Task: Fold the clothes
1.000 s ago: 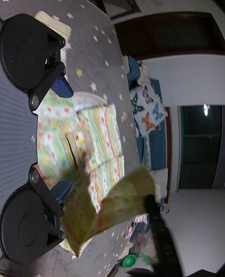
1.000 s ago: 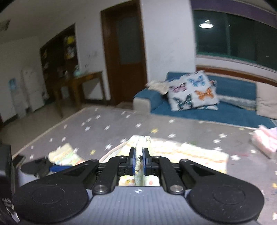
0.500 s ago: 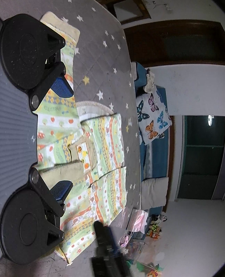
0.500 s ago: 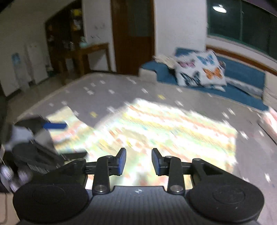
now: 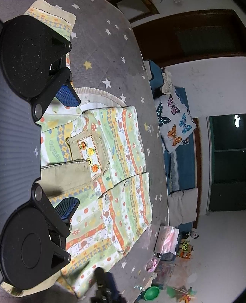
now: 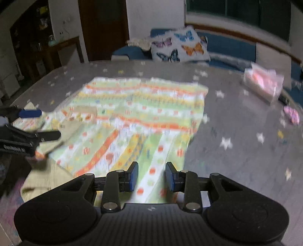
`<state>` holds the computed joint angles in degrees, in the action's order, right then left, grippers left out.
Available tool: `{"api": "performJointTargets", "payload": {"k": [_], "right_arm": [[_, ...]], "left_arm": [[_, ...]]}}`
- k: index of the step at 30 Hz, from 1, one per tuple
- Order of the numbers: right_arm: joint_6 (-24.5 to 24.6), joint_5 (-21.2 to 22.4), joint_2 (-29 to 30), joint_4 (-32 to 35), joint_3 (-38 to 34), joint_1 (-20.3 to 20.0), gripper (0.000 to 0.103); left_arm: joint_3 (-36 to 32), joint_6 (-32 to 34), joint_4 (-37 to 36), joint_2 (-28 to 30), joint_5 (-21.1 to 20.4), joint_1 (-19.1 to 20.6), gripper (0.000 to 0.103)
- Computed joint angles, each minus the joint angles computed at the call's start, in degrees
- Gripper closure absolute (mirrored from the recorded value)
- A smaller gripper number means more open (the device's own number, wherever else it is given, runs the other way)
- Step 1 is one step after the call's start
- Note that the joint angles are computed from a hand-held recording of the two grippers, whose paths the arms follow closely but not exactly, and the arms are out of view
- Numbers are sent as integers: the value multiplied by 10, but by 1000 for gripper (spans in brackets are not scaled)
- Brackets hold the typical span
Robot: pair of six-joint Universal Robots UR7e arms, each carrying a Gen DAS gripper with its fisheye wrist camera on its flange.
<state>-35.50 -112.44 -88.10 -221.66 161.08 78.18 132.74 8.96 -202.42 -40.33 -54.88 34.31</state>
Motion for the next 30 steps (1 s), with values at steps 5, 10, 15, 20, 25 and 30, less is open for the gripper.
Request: {"api": "performJointTargets", "payload": {"k": [5, 10, 15, 20, 25, 30], "right_arm": [[-8, 15, 32, -21, -30, -18, 71], [-3, 18, 48, -27, -39, -42, 70], [-14, -3, 65, -44, -34, 6, 64], [-19, 1, 100, -43, -40, 59, 60], [-46, -13, 198, -98, -58, 103, 60], [-61, -43, 267, -111, -75, 121, 60]], "left_arm": [[-15, 5, -2, 25, 20, -1, 0], [-18, 15, -11, 42, 37, 3, 0], [-8, 7, -23, 29, 48, 3, 0], [16, -14, -48, -5, 74, 8, 0], [39, -38, -75, -38, 115, 25, 1], [60, -63, -85, -73, 141, 54, 1]]}}
